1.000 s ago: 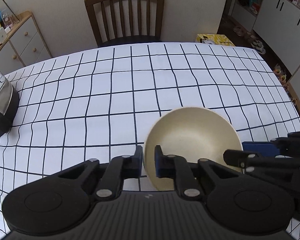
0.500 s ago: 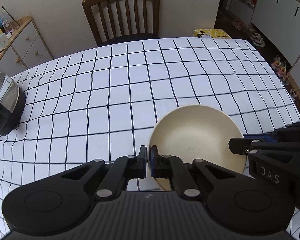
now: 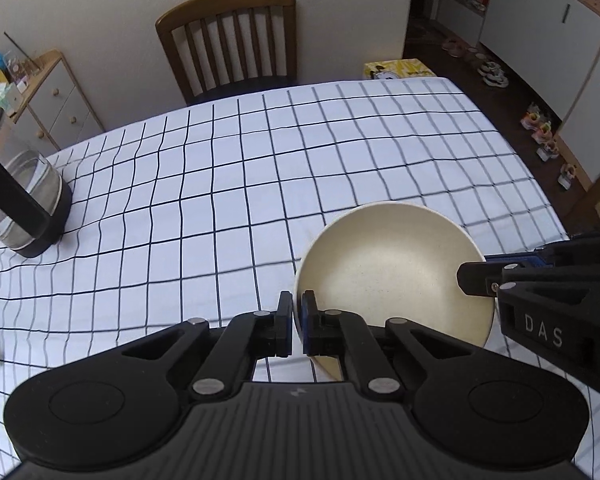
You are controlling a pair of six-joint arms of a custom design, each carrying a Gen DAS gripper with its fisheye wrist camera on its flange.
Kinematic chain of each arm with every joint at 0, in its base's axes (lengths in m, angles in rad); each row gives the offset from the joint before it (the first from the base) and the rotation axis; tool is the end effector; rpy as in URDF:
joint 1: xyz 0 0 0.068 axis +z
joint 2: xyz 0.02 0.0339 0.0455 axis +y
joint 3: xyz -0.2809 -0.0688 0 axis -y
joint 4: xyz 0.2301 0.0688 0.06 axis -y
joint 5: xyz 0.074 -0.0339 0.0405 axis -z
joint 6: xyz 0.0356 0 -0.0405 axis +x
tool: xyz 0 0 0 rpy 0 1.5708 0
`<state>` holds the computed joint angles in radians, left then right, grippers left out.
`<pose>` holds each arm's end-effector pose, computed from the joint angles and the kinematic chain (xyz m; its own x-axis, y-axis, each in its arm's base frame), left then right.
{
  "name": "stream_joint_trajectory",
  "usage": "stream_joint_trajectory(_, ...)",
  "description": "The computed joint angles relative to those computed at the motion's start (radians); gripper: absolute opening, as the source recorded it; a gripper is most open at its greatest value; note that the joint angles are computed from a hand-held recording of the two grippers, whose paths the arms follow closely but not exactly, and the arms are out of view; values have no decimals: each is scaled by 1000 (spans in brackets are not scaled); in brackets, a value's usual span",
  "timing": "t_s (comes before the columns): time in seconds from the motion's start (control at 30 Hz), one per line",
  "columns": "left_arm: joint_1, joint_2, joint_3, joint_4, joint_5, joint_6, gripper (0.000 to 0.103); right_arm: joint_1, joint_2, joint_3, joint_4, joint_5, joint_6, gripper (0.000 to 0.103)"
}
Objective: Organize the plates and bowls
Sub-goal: 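Carry the cream bowl with both grippers over the pink pot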
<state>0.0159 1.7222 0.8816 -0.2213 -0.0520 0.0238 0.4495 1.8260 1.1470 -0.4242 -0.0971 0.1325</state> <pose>0.3139 0.0068 0.1641 -0.8739 0.0099 -0.4860 -0.0204 0.9982 0.0570 0.3200 0.1582 0.1898 -0.8593 -0.2686 -0.4354 -0.3615 0.9210 0.1453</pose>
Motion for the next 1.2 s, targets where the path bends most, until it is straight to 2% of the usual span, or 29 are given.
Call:
stream_joint_trajectory(0.27,-24,-248,-122,-112,23,49,3,44,-241,-151,-64,44,93,7)
stream_joint_trajectory(0.6,-60,-592,-234,-323,64,113,4,200,-557,-287,-228,178,277,7)
stream_joint_trajectory(0.9,-123,-869,-312,-522,68,131,4,446,-764,-357,-416,326,542,7)
stream_joint_trajectory(1.2,-230,-1065,-385,-650,43,80,4,720,-856,-411,-547,448,852,8)
